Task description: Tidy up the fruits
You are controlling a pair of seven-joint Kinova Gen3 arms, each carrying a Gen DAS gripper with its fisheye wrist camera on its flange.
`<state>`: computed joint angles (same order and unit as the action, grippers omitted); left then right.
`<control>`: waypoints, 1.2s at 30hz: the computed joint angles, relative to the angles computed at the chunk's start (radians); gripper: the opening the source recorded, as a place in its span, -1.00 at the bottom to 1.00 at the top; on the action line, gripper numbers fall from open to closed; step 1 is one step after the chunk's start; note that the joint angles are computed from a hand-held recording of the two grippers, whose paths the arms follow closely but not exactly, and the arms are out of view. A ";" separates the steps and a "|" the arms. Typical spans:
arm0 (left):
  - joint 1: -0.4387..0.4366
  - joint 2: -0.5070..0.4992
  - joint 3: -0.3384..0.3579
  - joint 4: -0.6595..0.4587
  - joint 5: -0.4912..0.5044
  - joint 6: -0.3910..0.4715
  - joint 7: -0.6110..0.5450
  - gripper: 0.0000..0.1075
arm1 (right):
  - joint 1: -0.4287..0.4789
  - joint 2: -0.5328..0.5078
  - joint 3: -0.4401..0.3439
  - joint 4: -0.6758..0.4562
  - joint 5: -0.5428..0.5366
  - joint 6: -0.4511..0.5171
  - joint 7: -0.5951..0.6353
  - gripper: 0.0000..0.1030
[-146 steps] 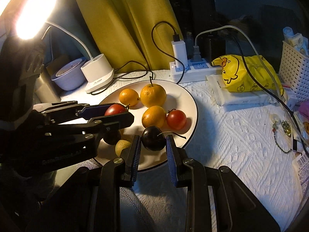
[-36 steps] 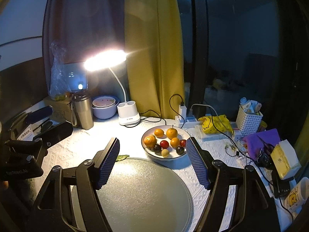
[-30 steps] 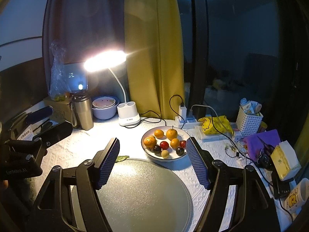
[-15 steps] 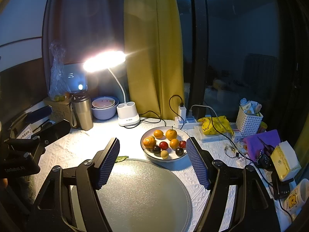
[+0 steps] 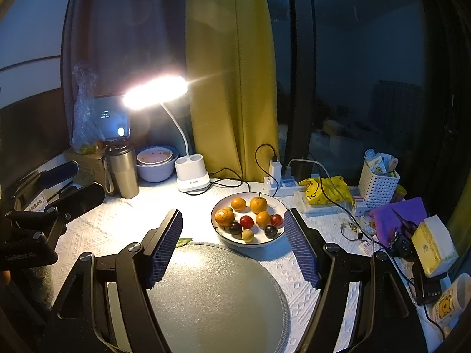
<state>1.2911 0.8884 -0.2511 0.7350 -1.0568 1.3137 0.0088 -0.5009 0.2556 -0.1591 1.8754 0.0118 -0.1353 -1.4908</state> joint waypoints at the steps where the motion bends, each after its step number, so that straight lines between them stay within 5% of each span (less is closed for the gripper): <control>1: 0.000 -0.001 0.000 0.002 -0.001 -0.001 0.001 0.75 | 0.000 0.000 0.000 0.000 0.000 0.000 0.000 0.44; 36: -0.012 0.010 -0.001 -0.027 0.009 -0.009 -0.020 0.75 | 0.026 0.010 -0.022 -0.020 0.026 0.014 -0.017 0.44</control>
<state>1.2789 0.8988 -0.2524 0.7079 -1.0475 1.3048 -0.0113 -0.4746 0.2658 -0.1815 1.8550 0.0379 -0.1210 -1.5077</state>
